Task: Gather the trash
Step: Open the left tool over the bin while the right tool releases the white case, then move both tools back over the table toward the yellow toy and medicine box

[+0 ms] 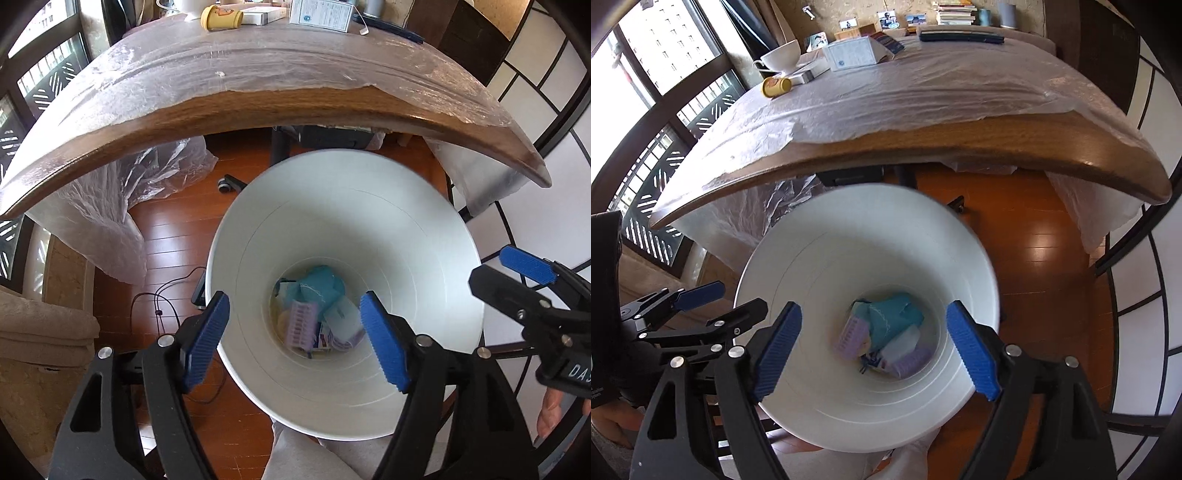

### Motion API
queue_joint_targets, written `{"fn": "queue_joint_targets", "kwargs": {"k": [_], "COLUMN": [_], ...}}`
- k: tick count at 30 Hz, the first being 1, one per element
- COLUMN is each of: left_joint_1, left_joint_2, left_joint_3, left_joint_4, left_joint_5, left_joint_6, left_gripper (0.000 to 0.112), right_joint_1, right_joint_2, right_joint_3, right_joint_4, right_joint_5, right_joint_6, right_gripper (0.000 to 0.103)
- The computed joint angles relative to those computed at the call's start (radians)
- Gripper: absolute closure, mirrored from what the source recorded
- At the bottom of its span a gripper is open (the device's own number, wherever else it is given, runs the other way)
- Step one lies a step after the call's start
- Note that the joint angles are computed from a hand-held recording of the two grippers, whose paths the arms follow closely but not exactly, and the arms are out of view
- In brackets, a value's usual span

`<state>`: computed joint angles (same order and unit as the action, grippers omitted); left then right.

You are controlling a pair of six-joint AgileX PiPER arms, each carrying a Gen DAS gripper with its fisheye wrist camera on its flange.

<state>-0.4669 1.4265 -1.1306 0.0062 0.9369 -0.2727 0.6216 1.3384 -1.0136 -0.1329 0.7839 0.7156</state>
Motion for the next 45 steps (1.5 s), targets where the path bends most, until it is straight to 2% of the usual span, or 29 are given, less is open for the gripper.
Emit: {"fn": "queue_joint_targets", "kwargs": {"k": [2,4,8,10,12,16,21,29,37,40,45], "left_joint_1": [0.002,-0.003,-0.018,-0.041,-0.064,-0.094,-0.091,-0.103,-0.027,0.058,0.158], "left_joint_2": [-0.004,-0.015,-0.051,-0.068,-0.082,-0.074,-0.020,0.023,0.081,0.134,0.273], "left_joint_3": [-0.003,-0.008,-0.045,-0.083,-0.127,-0.231,-0.337,-0.379,-0.423,-0.478,-0.648], "left_joint_4": [0.000,0.014,0.059,0.115,0.181,0.280,0.315,0.346,0.273,0.166,0.054], "left_joint_5": [0.003,0.009,0.031,0.050,0.061,0.084,0.117,0.152,0.120,0.089,0.124], "left_joint_6": [-0.004,-0.028,-0.074,-0.118,-0.167,-0.216,-0.234,-0.318,-0.211,-0.080,0.093], "left_gripper": [0.037,0.028,0.027,0.025,0.014,0.011,0.011,0.011,0.011,0.011,0.011], "right_joint_1": [0.003,0.009,0.055,0.071,0.081,0.060,-0.019,-0.154,-0.194,-0.196,-0.222], "right_joint_2": [-0.015,-0.035,-0.062,-0.076,-0.086,-0.096,-0.103,-0.100,0.042,0.151,0.356], "right_joint_3": [-0.003,-0.012,-0.081,-0.122,-0.164,-0.256,-0.283,-0.255,-0.355,-0.454,-0.697], "right_joint_4": [-0.012,-0.029,-0.144,-0.202,-0.256,-0.305,-0.245,-0.058,0.001,0.015,0.081], "right_joint_5": [0.003,0.008,0.069,0.098,0.119,0.139,0.098,0.032,0.015,0.021,0.087], "right_joint_6": [0.014,0.031,0.080,0.087,0.091,0.025,-0.093,-0.261,-0.340,-0.386,-0.427], "right_gripper": [0.022,0.017,0.015,0.010,0.006,0.005,0.005,0.005,0.005,0.005,0.005]}}
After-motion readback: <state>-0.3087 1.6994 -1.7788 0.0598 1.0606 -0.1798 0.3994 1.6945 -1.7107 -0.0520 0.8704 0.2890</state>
